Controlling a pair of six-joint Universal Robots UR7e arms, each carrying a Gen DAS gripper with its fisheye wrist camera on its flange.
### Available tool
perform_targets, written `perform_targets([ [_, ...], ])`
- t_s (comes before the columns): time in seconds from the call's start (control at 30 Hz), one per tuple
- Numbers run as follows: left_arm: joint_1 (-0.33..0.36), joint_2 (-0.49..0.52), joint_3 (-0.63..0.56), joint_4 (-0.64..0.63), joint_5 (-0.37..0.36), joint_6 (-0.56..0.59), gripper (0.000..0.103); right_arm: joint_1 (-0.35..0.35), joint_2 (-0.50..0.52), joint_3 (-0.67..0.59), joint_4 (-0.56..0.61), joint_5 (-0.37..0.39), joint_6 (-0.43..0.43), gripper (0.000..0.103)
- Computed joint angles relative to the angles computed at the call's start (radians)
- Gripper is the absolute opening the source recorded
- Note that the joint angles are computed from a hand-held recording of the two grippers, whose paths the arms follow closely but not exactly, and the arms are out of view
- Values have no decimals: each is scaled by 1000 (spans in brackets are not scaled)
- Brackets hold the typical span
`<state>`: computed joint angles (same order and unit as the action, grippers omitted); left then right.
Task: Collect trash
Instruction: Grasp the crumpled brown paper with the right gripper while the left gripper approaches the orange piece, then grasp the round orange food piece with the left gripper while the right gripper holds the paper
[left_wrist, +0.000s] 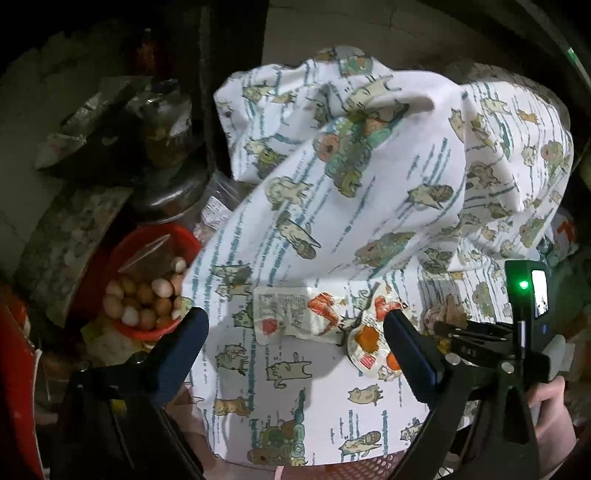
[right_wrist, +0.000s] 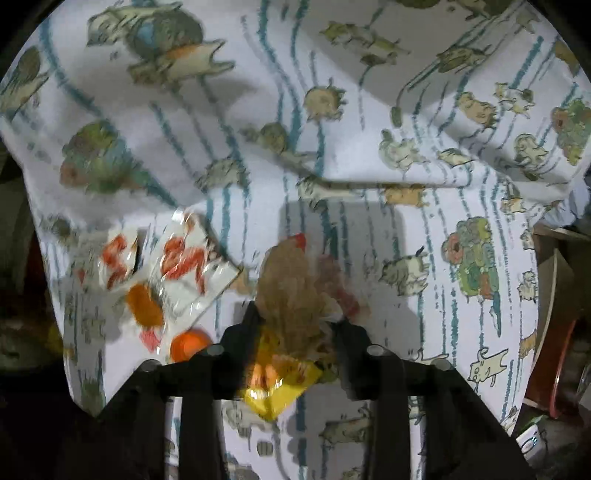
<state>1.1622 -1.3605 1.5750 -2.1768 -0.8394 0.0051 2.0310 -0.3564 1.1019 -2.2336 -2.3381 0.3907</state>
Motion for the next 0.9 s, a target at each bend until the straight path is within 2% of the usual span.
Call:
perform_targets([
  [0.1,29,18,-47,103,-112,-34,75,34,-41,67,-65,-54,-37,38],
  [0.13,37,25,-56,127,-136,-40,70,43,-64,97,-96,-46,-42,38],
  [0.23,35,36,-42,129,-125,-21,66,85,-153,209,-213,-24,-59,38],
  [0.3,30,41,-26,121,-112,-4,66,118,-235,319,-337,-1,-84,38],
  [0.37,30,49,-23,131,-119,-10,66,129,-283,379,-395,13,-89,38],
  [0.43,32,60,-22,143,-125,-32,69,139,-320,443,-456,-23,-83,38],
  [0.5,31,71,-19,151,-108,-42,82,138,-322,461,-477,-65,-46,38],
  [0.53,31,79,-20,160,-94,-44,92,124,-333,467,-459,-51,-11,38],
  [0.6,30,95,-21,170,-75,-54,93,96,-352,482,-460,-2,20,38],
  [0.7,36,121,-33,196,-109,-71,93,86,-353,483,-457,-13,25,38],
  [0.83,19,154,-20,198,-126,-39,93,76,-363,486,-438,39,44,39],
  [0.9,20,174,-25,219,-170,-28,88,76,-359,482,-432,33,50,39],
])
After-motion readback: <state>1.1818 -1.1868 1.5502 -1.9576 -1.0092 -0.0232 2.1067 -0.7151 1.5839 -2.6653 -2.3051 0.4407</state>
